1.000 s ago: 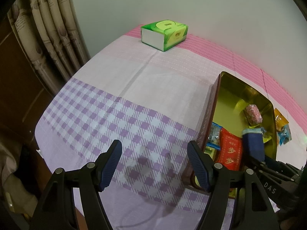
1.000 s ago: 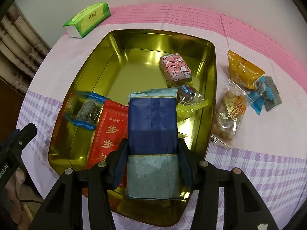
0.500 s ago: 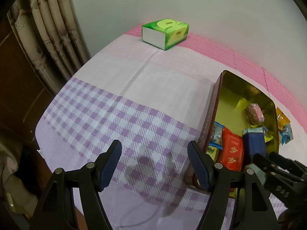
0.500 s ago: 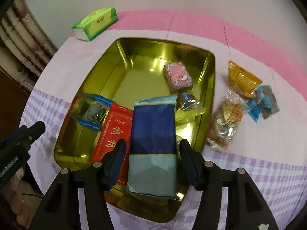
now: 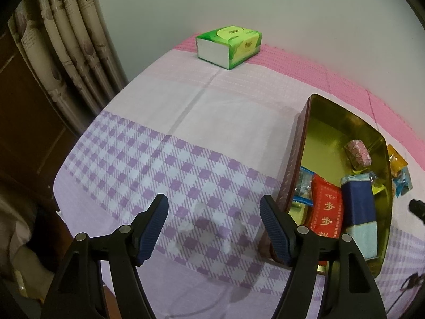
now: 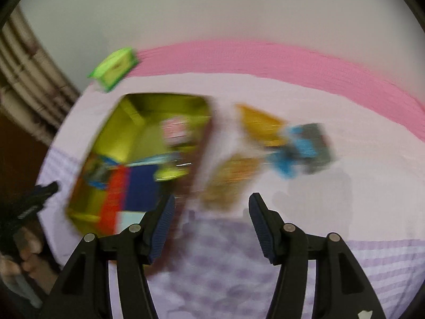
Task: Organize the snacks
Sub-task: 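Move the right gripper to the grey speckled block and grasp it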
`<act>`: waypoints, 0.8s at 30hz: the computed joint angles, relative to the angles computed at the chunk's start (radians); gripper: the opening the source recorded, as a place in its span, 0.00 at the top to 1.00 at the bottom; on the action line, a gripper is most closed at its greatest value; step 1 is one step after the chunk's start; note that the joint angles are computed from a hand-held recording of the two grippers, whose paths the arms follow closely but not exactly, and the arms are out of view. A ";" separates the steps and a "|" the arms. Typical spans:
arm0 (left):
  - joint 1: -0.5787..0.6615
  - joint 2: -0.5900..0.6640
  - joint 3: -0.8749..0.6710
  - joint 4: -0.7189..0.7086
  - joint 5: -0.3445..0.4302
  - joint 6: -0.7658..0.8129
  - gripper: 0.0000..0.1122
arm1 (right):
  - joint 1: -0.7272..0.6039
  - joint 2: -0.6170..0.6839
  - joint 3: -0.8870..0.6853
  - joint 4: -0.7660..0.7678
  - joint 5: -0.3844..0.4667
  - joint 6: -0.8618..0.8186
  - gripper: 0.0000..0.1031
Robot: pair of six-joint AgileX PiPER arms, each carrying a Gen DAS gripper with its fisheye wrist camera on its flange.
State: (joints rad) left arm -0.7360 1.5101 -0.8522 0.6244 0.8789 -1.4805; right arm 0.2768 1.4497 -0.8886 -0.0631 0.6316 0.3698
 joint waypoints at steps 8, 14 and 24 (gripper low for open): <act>-0.069 0.043 -0.042 0.068 0.030 -0.023 0.36 | -0.306 0.041 0.093 0.117 -0.159 -0.315 0.46; -0.116 0.072 -0.111 0.081 0.027 0.015 0.36 | -0.346 0.148 0.067 0.221 -0.250 -0.491 0.46; -0.150 0.237 -0.399 -0.005 0.028 0.230 0.36 | -0.356 0.265 0.018 0.182 -0.368 -0.524 0.46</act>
State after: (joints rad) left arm -0.8858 1.7472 -1.2514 0.6196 0.9065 -1.2502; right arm -0.0794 1.7144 -0.8705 0.1193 0.2634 -0.1545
